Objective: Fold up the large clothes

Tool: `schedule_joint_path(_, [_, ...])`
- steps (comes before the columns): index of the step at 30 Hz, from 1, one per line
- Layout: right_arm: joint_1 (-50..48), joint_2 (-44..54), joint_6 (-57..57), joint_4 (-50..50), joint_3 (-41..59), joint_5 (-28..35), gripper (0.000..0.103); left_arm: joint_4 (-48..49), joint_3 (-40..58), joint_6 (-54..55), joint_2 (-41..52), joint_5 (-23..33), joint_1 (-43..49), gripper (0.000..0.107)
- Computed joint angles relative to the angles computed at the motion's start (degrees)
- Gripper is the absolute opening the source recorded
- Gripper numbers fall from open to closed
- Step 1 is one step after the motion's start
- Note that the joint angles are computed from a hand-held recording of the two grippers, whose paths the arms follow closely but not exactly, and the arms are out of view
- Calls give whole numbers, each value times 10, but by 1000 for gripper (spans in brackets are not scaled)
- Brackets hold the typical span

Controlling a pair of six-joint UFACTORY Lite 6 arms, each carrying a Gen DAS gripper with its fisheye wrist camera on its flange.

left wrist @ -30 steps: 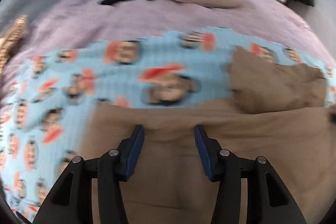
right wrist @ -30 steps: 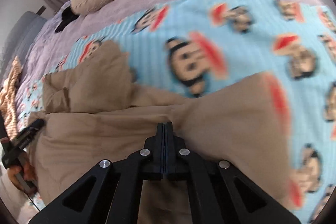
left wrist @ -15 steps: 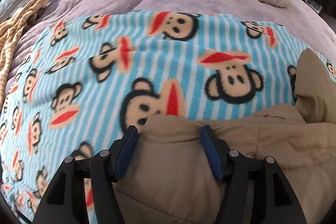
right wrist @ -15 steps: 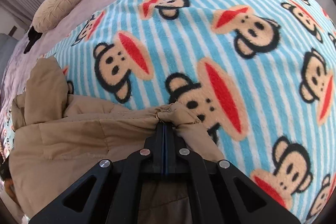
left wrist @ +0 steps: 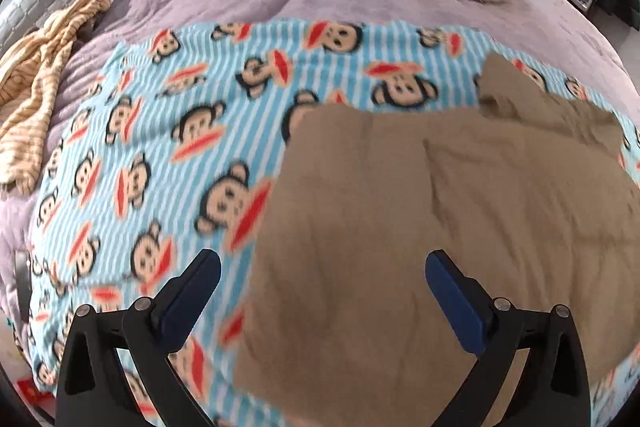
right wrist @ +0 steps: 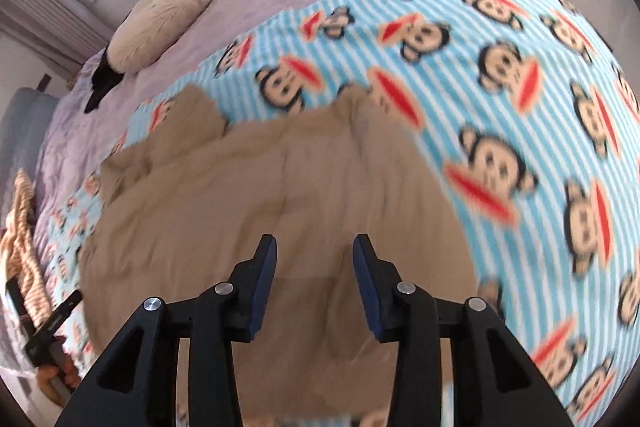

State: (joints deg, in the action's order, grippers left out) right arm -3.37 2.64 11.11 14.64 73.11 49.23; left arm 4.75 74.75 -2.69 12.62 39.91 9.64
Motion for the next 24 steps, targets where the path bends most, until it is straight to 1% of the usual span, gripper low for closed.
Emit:
schedule_joint_path(2, [8,-55,9,13,-49,15,56,-17,-34,12,-35,9,0,102])
schedule_joint_path(4, [15,-113,17,31,-106,27,57,-33,-71,29,-75,16,-3,102])
schedule_joint_path(6, [19,-162,28,42,-152,36,63,-37,-98,36,-106,26,-9,102])
schedule_joint_path(7, [21,-186,32,52,-174,39,70,-41,-110,42,-120,31,-11,102])
schedule_joint_path(8, [25,-211,40,58,-199,40,74,-45,-121,47,-132,37,-13,102])
schedule_joint_path(13, [47,-278,71,71,-264,42,80,-58,-172,62,-182,53,-21,102])
schedule_joint_path(16, [62,-297,85,75,-283,41,81,-86,-200,81,-207,58,-15,102])
schedule_joint_path(18, [72,-311,93,78,-296,41,85,-106,-218,96,-220,62,-13,102])
schedule_joint_path(24, [96,-334,103,113,-338,13,88,-128,-262,117,-230,52,-16,102])
